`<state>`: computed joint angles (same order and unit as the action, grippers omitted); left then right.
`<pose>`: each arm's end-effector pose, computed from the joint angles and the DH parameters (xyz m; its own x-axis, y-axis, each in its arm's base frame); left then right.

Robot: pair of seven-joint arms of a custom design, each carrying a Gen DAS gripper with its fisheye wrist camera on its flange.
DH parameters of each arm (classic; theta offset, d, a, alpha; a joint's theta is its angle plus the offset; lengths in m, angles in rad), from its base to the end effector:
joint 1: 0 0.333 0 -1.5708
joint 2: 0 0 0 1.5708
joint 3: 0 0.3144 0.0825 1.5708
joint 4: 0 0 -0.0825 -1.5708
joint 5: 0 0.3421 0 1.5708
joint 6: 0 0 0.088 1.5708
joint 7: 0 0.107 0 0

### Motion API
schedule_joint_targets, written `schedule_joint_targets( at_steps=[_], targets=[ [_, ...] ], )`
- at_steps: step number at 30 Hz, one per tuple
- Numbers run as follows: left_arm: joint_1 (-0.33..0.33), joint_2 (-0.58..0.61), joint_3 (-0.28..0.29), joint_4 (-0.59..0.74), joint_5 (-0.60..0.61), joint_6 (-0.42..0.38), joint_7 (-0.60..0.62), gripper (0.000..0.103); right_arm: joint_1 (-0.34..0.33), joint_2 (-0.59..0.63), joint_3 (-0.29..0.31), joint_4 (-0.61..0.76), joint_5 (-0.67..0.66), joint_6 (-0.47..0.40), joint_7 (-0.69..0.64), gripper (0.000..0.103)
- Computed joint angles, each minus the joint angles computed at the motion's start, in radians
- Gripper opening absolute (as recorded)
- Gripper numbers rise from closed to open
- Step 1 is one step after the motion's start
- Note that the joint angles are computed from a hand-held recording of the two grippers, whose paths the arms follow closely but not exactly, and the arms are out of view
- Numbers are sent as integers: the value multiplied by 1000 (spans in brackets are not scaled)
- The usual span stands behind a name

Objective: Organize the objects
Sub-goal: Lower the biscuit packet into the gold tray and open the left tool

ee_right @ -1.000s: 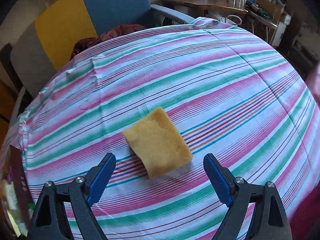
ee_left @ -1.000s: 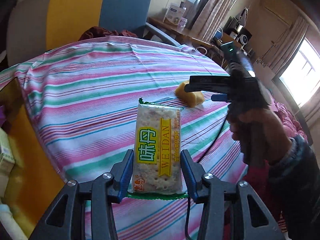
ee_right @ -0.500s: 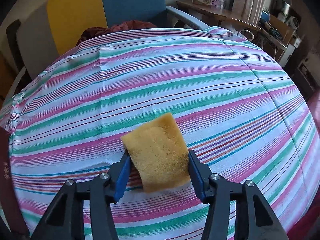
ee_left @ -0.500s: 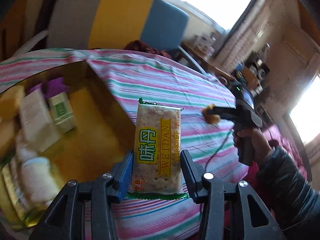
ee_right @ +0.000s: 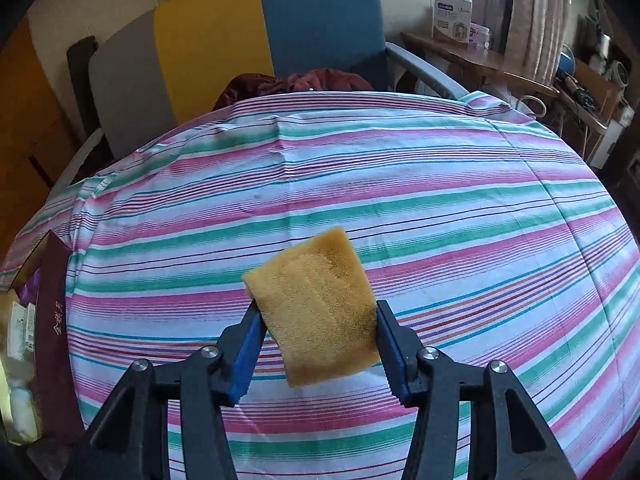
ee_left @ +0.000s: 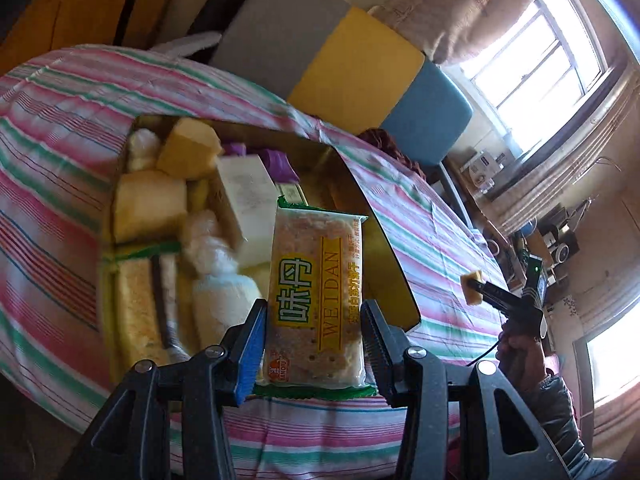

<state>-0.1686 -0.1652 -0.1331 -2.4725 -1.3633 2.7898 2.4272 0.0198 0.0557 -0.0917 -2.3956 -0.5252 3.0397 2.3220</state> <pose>0.4349 -0.0893 0.4075 -0.1142 -0.8446 0.5231 -0.8448 -0.1945 -0.4985 0.5074 0.0023 0.3843 -0.2838 -0.9553 -0.0823 -0.7781 0.2796 -0.5625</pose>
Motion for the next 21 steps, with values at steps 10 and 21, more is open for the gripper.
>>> schedule_joint_targets(
  at_steps=[10, 21],
  targets=[
    [-43, 146, -68, 77, 160, 137, -152, 47, 4, -2, 1, -1, -20, 3, -10, 54],
    [-36, 146, -79, 18, 446, 231, -383, 48, 9, 4, 1, 8, -42, -1, -6, 54]
  ],
)
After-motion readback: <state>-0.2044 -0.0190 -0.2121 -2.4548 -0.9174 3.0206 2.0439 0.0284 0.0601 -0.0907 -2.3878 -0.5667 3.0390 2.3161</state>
